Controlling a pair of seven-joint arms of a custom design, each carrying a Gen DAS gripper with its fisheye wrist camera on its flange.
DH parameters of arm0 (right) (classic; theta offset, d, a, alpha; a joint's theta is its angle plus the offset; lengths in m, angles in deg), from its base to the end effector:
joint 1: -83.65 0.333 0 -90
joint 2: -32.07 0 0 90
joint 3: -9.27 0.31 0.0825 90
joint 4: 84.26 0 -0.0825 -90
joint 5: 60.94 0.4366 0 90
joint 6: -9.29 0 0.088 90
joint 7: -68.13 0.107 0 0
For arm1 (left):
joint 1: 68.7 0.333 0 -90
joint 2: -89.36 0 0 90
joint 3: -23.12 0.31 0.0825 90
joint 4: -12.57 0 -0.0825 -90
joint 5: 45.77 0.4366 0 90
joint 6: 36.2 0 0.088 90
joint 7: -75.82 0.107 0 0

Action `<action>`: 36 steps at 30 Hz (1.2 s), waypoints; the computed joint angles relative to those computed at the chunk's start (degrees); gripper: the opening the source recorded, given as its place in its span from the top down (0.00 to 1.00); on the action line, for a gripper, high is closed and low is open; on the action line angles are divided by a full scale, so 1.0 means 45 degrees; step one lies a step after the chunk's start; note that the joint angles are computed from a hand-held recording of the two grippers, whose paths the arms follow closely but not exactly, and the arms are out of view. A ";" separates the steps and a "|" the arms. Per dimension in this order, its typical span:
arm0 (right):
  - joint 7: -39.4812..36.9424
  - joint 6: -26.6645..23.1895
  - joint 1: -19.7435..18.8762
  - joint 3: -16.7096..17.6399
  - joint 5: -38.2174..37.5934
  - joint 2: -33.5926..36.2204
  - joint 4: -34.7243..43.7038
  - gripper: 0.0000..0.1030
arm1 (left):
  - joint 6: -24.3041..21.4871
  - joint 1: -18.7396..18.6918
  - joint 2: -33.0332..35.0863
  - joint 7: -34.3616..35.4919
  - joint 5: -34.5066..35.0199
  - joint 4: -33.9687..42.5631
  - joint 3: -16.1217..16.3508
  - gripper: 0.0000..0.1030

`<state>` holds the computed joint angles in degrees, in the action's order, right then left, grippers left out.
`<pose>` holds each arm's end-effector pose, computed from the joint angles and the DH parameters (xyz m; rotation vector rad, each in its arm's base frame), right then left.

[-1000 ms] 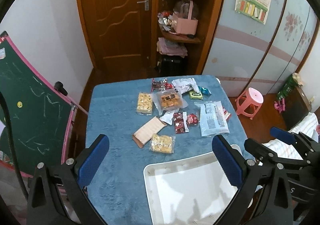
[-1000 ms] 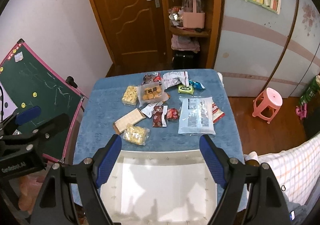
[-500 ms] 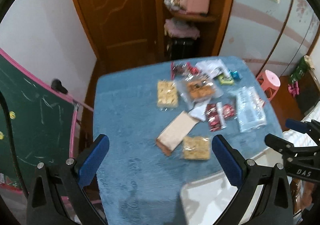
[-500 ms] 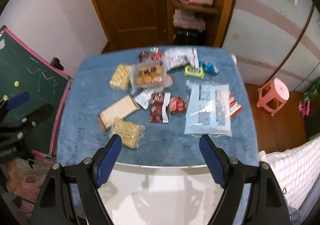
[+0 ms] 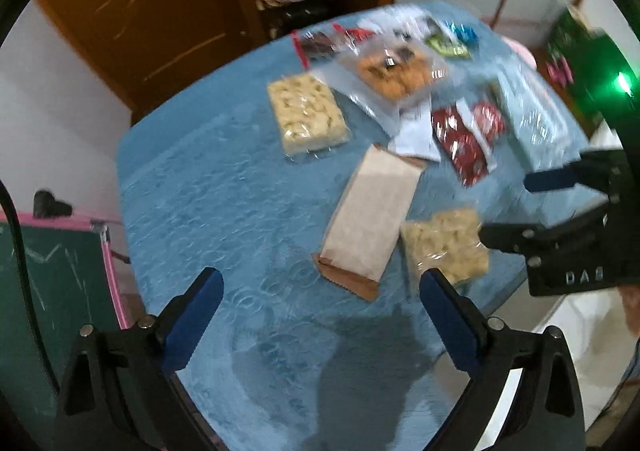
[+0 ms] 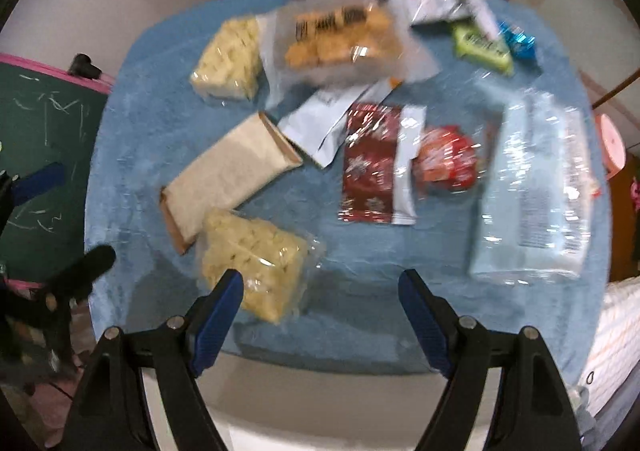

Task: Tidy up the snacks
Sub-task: 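Reach the left tool to the brown paper biscuit pack while the right tool reaches the clear cracker bag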

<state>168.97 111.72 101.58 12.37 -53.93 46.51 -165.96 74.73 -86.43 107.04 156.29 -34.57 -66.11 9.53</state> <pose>0.6505 0.2568 0.5523 -2.2637 1.9362 0.0953 0.6396 -0.3452 0.5612 -1.6007 2.4299 -0.2755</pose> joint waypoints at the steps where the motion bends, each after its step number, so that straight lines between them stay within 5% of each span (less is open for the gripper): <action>1: 0.0084 -0.0090 -0.0021 0.0010 0.0155 0.0148 0.0125 0.22 | -0.0154 -0.0021 0.0142 0.0104 0.0092 0.0124 0.0016 0.05; 15: 0.1341 -0.0681 0.0008 0.0251 0.2218 0.1664 0.1119 0.22 | -0.0328 0.0107 0.0604 0.0880 -0.0229 0.0260 0.0015 0.05; 18: 0.1021 -0.0258 0.0023 0.0332 0.2352 0.1550 0.0976 0.40 | -0.0405 0.0079 0.0721 0.0902 -0.0281 0.0399 -0.0002 0.05; 21: 0.0929 -0.0186 0.0083 0.0271 0.2122 0.1304 0.0893 0.45 | -0.0468 0.0021 0.0968 0.0950 -0.0292 0.0680 -0.0009 0.05; 33: 0.1918 0.0684 -0.0342 -0.0211 0.0935 -0.0005 -0.0588 0.46 | -0.2207 -0.1235 0.4375 0.1056 0.0723 0.4836 0.0409 0.05; 36: 0.2149 0.1020 -0.0427 -0.0220 0.0841 -0.0373 -0.1069 0.46 | -0.2916 -0.1146 0.5213 0.0916 0.0023 0.6033 0.0315 0.24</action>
